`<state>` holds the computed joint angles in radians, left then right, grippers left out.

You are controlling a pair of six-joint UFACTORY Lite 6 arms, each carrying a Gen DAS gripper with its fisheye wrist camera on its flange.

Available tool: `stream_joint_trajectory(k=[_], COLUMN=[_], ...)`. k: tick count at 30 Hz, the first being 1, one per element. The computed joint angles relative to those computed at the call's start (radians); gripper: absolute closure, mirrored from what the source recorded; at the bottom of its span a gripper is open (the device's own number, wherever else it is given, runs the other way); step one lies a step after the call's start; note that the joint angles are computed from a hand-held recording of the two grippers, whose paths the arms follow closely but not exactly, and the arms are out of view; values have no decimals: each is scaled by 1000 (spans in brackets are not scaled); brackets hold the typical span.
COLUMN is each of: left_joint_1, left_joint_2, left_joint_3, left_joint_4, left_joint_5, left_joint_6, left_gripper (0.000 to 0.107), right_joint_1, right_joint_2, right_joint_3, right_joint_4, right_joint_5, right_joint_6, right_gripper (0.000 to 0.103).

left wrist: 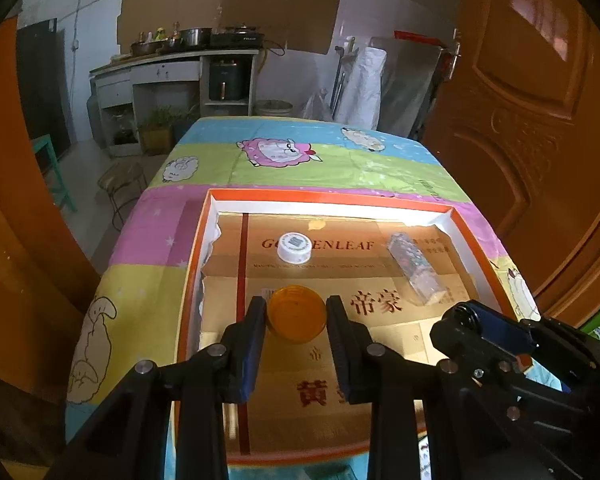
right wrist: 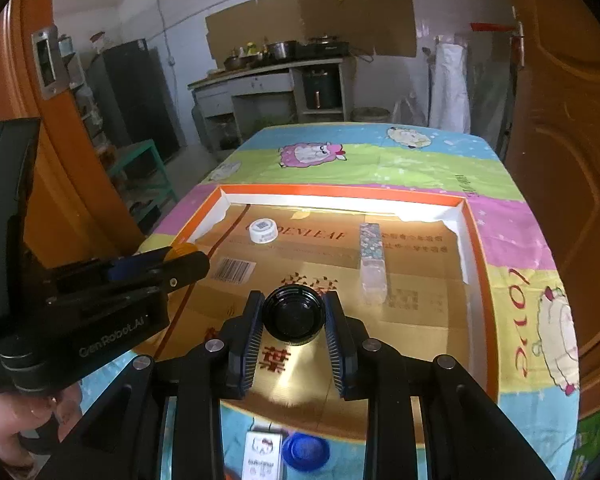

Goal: Organize rigid objects

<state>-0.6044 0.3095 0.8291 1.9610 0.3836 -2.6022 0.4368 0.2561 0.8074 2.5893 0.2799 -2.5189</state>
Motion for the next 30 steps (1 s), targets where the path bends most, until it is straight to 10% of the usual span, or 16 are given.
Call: stream_joint_trajectory(k=[30], left_joint_1=[163], left_joint_2=[213], left_joint_3=[145], left_joint_4=[307], left_joint_5=[-100], left_joint_6=[-215], left_gripper=[76], right_joint_1=[23], right_joint_2=[378], right_joint_3=[421], right_joint_4=[-469], right_joint_5=[-139], right_joint_6=[456], right_gripper=[72])
